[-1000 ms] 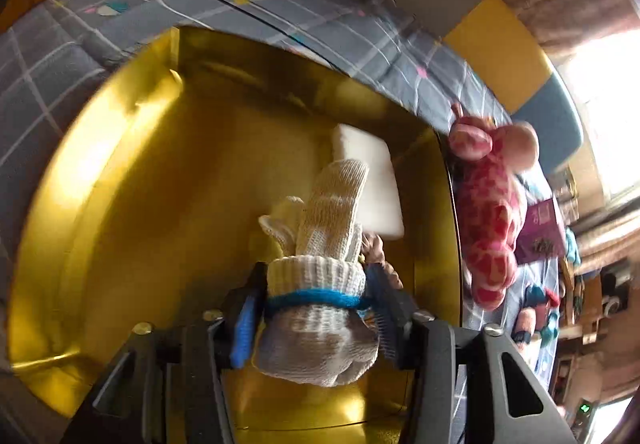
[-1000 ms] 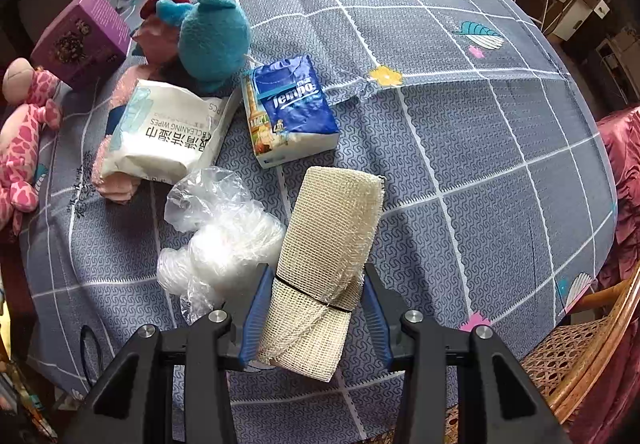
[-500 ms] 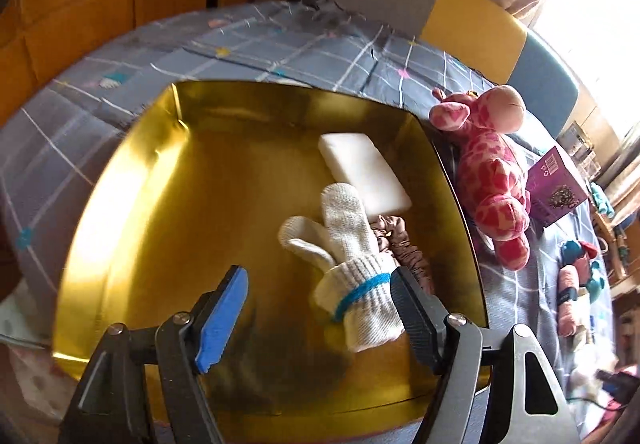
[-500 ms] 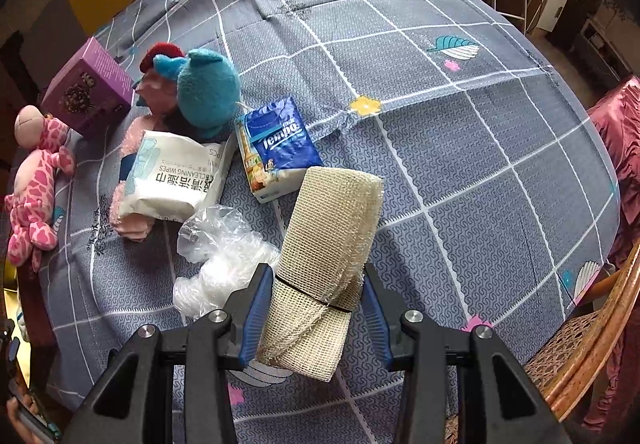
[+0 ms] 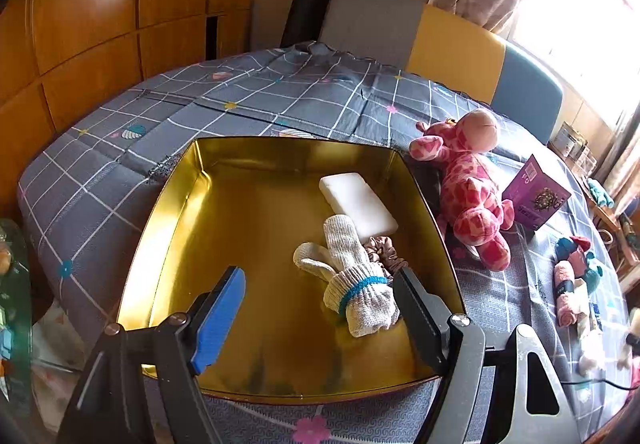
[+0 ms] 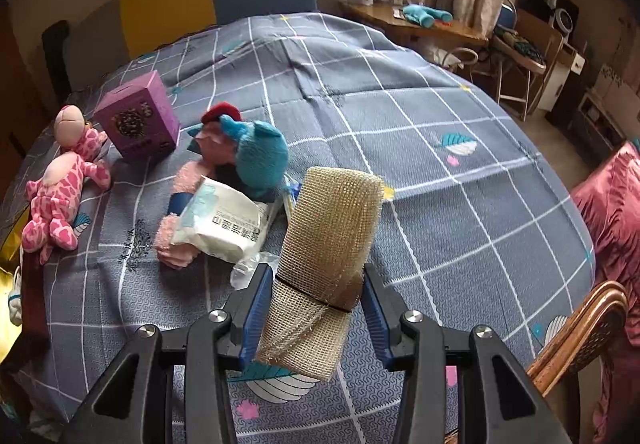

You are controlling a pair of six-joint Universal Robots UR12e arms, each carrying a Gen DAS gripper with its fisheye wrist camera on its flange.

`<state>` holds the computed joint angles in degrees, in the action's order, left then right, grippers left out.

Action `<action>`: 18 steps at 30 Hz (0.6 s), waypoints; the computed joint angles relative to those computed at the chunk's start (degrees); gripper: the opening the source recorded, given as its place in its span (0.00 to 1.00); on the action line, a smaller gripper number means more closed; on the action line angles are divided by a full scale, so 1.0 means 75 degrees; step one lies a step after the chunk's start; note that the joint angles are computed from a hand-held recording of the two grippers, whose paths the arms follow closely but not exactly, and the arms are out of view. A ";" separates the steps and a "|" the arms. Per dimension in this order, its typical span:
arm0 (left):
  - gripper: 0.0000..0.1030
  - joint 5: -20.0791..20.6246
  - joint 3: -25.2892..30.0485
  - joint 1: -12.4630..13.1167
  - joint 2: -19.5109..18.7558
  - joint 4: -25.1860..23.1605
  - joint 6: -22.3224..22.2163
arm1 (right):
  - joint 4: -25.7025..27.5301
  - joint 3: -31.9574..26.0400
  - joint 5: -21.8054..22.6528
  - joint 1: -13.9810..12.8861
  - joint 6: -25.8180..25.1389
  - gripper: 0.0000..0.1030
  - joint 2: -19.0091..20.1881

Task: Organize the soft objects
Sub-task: 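Lower the glove into the gold tray and open the left tool, then carry the mesh roll into the gold tray and open the right tool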

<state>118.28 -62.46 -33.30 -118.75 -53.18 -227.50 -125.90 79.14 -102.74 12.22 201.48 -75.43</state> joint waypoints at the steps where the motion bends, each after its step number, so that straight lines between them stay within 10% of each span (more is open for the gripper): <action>1: 0.75 0.0000 -0.0018 -0.0005 0.0013 0.0027 0.0002 | -0.0026 -0.0070 -0.0122 0.0065 -0.0138 0.43 0.0020; 18: 0.84 0.0022 -0.0375 0.0005 0.0206 0.0122 -0.0245 | -0.0358 -0.1571 0.2384 0.1009 -0.2311 0.43 0.1001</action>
